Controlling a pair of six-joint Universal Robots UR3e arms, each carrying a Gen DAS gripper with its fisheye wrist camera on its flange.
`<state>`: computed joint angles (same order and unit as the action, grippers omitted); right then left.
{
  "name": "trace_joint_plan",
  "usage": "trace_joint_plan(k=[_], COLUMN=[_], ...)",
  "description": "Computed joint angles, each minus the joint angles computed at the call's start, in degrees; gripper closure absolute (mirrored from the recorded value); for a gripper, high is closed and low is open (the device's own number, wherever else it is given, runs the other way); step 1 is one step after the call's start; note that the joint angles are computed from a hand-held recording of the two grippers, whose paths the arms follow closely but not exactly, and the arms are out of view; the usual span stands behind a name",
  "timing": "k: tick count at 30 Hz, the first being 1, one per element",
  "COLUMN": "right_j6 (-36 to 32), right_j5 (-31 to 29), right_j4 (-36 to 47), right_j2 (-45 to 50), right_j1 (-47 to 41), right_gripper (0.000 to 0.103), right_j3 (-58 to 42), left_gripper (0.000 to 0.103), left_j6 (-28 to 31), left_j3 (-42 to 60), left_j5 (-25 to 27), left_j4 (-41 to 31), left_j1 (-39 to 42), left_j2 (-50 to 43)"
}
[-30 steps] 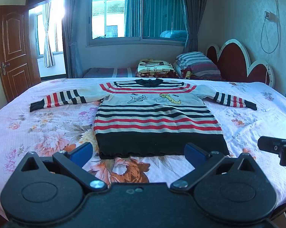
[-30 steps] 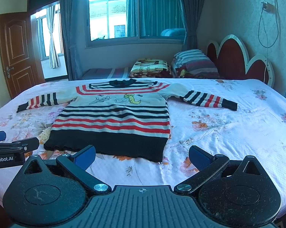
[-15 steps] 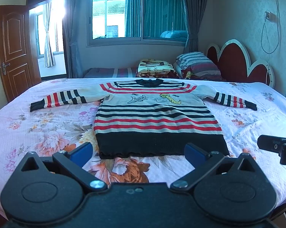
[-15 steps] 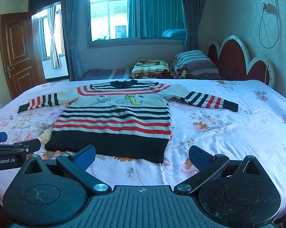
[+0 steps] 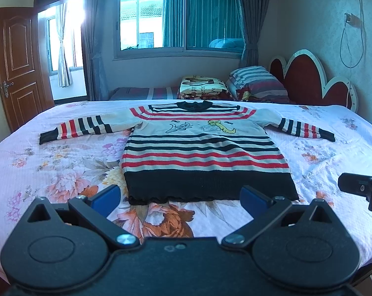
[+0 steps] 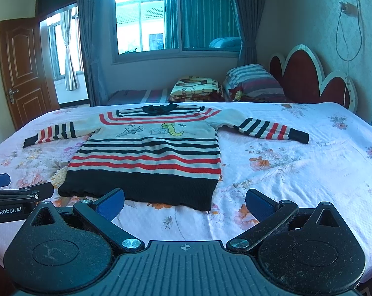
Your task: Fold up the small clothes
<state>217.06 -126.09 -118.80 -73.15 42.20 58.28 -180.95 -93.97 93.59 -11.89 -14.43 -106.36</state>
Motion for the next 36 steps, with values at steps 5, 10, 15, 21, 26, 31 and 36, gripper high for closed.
trace_joint_plan(k=[5,10,15,21,26,31,36], right_j6=[0.3,0.3,0.4,0.4,0.6,0.7,0.8], right_j5=[-0.1,0.0,-0.1,0.0,0.4,0.6,-0.2], right_j4=[0.2,0.2,-0.4,-0.5,-0.5,-0.8,-2.8], right_j2=[-0.2,-0.4,-0.9,-1.2,-1.2,-1.9,-2.8], right_j1=[0.1,0.0,0.1,0.0,-0.1,-0.6,-1.6], right_gripper=[0.0,0.0,0.0,0.0,0.0,0.0,0.0], right_j3=[0.1,0.4,1.2,1.6,1.8,3.2,5.2], left_gripper=[0.0,0.0,0.0,0.0,0.0,0.0,0.0], left_j6=[-0.2,-0.3,-0.5,-0.3,-0.3,-0.5,-5.4], left_j3=[-0.1,0.0,0.2,0.2,0.2,1.1,1.4], left_j5=[0.2,0.3,0.7,0.5,0.4,0.6,-3.1], left_j4=[0.1,0.0,-0.2,-0.5,-0.9,-1.6,-0.2], left_j1=[-0.3,-0.5,-0.9,-0.8,-0.8,-1.0,0.8], left_j2=[-0.1,0.0,-0.1,0.1,0.3,-0.4,-0.8])
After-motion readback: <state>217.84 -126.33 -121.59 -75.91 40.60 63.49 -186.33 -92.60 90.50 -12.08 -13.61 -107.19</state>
